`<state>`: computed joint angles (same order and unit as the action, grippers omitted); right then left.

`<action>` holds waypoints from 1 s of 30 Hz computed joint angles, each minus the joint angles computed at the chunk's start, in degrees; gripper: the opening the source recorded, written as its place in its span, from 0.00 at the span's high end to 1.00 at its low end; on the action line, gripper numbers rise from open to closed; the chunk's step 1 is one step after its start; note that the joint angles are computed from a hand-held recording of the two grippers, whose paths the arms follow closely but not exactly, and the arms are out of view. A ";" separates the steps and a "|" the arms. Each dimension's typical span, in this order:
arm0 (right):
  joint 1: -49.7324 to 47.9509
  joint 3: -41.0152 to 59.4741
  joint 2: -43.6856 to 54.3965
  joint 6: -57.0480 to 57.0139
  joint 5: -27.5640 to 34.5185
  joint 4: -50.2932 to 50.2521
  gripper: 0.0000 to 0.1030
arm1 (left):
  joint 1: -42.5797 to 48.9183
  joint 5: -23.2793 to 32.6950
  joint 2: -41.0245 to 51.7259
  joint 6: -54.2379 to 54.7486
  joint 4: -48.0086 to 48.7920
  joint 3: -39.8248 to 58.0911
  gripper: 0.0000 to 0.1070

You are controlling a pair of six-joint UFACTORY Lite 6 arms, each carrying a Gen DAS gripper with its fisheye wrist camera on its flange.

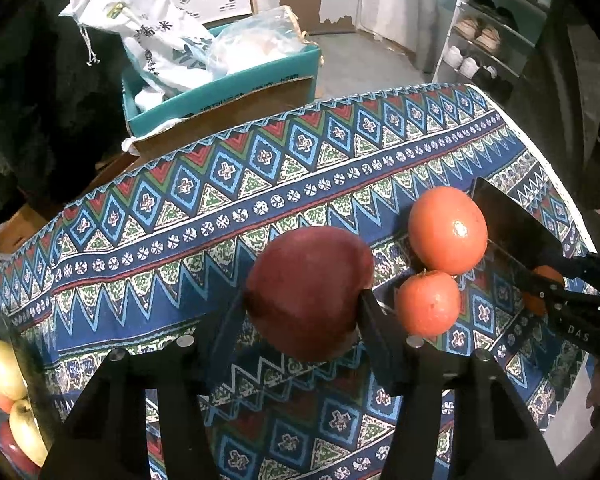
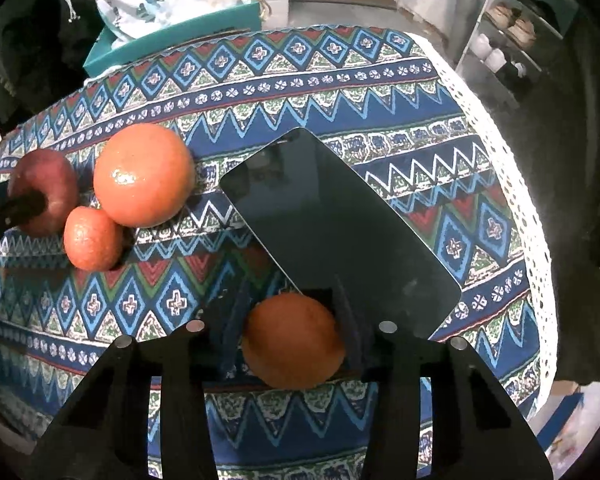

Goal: Organize fruits
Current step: 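Lift the red apple with the left tool while the right tool lifts the small orange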

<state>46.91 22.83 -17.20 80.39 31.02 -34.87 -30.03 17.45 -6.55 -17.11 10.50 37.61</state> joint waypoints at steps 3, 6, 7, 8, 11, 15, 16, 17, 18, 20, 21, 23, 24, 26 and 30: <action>0.28 -0.76 -1.29 0.43 0.25 0.34 0.59 | 0.14 -0.03 -0.91 0.26 -0.57 -0.80 0.46; -0.60 -2.40 -4.65 -0.42 -0.02 1.78 0.61 | 0.76 0.19 -1.97 1.64 -2.64 -1.29 0.46; -1.29 -3.54 -6.59 -0.86 -0.73 2.55 0.62 | 0.89 0.35 -2.70 1.64 -2.85 -1.53 0.47; -1.60 -4.24 -7.88 -0.96 -1.30 2.77 0.64 | 0.84 0.60 -3.51 1.32 -2.56 -1.76 0.47; -0.74 -4.15 -9.95 -0.18 0.09 2.13 0.68 | 0.13 1.60 -5.75 -1.43 0.08 -2.18 0.55; 0.88 -1.36 -9.70 0.02 2.37 1.57 0.83 | 0.19 3.01 -6.21 -0.03 -0.31 -1.76 0.57; -0.36 -1.02 -9.40 -3.14 1.21 4.33 0.83 | 0.62 3.08 -6.05 1.62 -1.61 -1.57 0.57; -1.12 -1.01 -9.07 -4.87 0.64 5.92 0.83 | 1.27 3.15 -6.01 3.92 -3.65 -1.48 0.57; -1.19 -1.14 -8.76 -4.46 0.80 5.89 0.83 | 2.05 3.16 -5.90 6.53 -6.14 -1.41 0.57; -2.18 -2.16 -9.17 -5.55 -0.83 7.73 0.82 | 3.23 3.03 -5.77 10.27 -9.70 -1.44 0.54; -1.87 -2.42 -9.75 -5.22 -0.61 7.90 0.82 | 3.66 3.03 -5.57 12.31 -11.57 -1.46 0.52; -0.89 -2.89 -11.17 -5.42 0.16 9.15 0.77 | 3.95 3.04 -4.43 14.93 -14.00 -1.23 0.44; -0.56 -3.31 -11.97 -5.90 0.14 10.08 0.75 | 3.89 2.73 -3.68 15.84 -14.88 -1.18 0.39; -0.42 -4.42 -13.25 -8.02 -1.04 12.97 0.66 | 3.72 1.88 -2.72 17.94 -17.07 -1.34 0.37; 1.26 -4.58 -11.80 -8.10 -3.18 14.46 0.61 | 2.41 1.33 -0.98 14.41 -14.17 -0.87 0.37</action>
<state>48.16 18.24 -29.01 72.29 27.84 -20.41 -27.62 18.77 -7.53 -2.70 -3.67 36.74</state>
